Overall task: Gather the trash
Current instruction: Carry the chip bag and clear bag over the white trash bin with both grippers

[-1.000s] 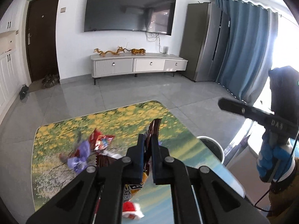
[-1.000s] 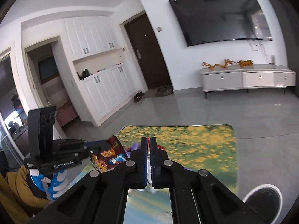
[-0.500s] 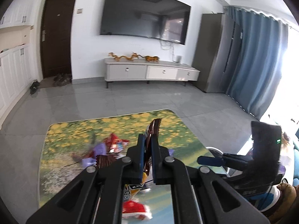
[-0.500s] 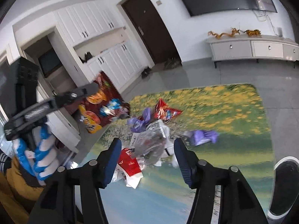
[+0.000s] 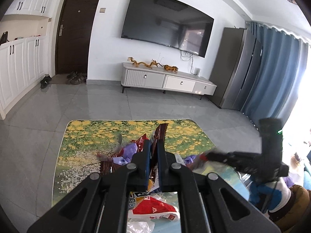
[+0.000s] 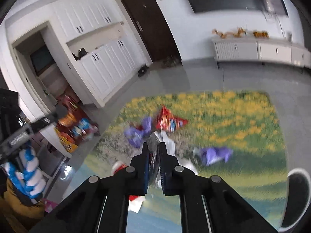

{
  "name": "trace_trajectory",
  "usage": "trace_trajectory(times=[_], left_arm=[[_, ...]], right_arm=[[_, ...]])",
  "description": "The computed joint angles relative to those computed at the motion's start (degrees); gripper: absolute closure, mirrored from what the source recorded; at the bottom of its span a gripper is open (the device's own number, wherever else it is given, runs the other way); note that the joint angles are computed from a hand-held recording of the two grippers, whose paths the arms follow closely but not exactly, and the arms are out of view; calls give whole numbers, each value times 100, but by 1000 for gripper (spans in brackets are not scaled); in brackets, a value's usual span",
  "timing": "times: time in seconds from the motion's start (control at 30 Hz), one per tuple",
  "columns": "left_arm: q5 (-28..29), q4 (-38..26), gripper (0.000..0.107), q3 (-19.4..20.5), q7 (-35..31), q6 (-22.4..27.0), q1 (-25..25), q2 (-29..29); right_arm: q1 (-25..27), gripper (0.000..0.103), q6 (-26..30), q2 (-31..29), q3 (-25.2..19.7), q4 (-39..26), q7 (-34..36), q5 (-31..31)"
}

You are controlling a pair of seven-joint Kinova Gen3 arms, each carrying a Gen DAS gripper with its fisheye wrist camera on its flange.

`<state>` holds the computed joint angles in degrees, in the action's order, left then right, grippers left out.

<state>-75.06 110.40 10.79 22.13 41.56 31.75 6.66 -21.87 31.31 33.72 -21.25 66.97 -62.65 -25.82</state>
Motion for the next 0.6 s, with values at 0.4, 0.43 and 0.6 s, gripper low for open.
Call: trace_trajectory(times=[0.4, 0.43, 0.6], left_arm=[[256, -838, 102, -180, -823, -481, 263, 405], [380, -1053, 102, -169, -1056, -615, 240, 549], [833, -2292, 102, 835, -2221, -870, -513, 1519]], right_arm=[[1596, 94, -1283, -1256, -872, 1616, 1243, -1258], [1794, 94, -1416, -1372, -905, 1816, 1331, -1390], [2317, 94, -1910, -1736, -563, 2532, 1245, -1534]])
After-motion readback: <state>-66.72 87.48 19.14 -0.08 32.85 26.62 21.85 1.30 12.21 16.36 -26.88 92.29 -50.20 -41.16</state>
